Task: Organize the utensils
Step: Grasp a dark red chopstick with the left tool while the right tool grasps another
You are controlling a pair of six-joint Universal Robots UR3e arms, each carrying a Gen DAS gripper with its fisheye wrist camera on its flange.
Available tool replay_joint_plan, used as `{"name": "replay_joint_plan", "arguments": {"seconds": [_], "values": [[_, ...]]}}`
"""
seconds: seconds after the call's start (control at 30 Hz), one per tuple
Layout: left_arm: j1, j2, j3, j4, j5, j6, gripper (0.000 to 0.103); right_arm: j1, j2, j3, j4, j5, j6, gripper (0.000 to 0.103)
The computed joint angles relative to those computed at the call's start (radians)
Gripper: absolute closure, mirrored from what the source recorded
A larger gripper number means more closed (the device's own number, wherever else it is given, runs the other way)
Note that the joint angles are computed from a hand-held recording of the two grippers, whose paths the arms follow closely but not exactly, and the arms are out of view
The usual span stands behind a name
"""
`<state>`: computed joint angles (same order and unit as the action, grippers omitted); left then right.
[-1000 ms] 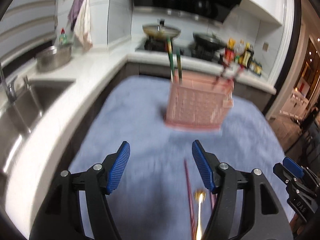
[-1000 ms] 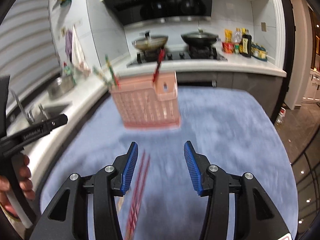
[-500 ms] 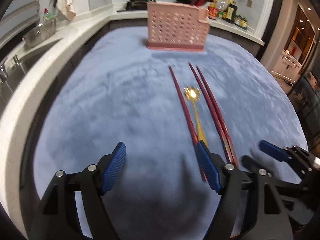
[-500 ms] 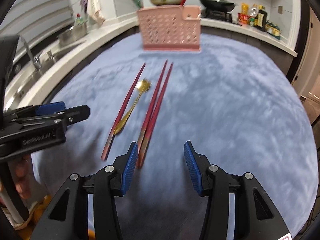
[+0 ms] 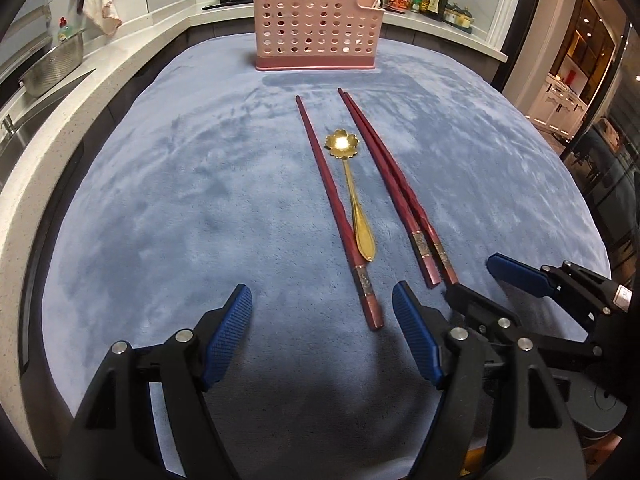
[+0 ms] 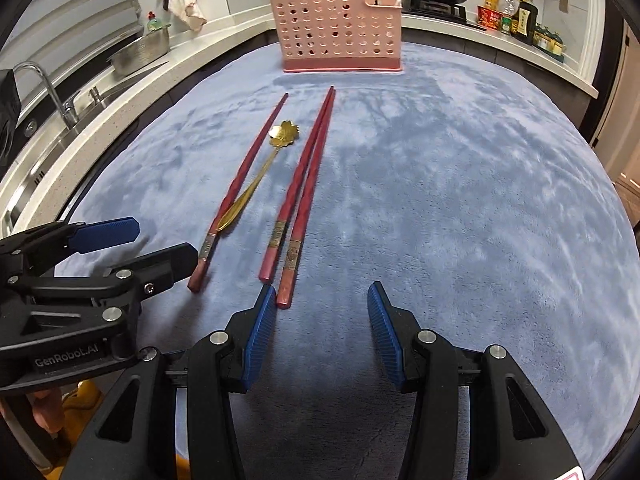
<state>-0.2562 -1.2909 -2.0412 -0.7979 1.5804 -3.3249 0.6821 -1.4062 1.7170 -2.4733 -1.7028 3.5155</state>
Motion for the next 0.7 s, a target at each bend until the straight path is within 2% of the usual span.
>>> {"name": "replay_joint_plan", "arguments": {"seconds": [0.4,0.57,0.7], "values": [[-0.002,-0.031,0.001,0.016,0.003,0.001,0.034,-0.024,-0.009,0.015,-0.01,0.014,0.012,0.061],[-0.005,-0.065,0.002,0.036,0.001,0.0,0.035,-0.032,0.013,-0.013,-0.005,0.005,0.008,0.068],[-0.014,-0.078,-0.008,0.063,0.028,-0.002,0.041,-0.048,0.036,-0.034,-0.012,0.013,0.0,0.071]]}}
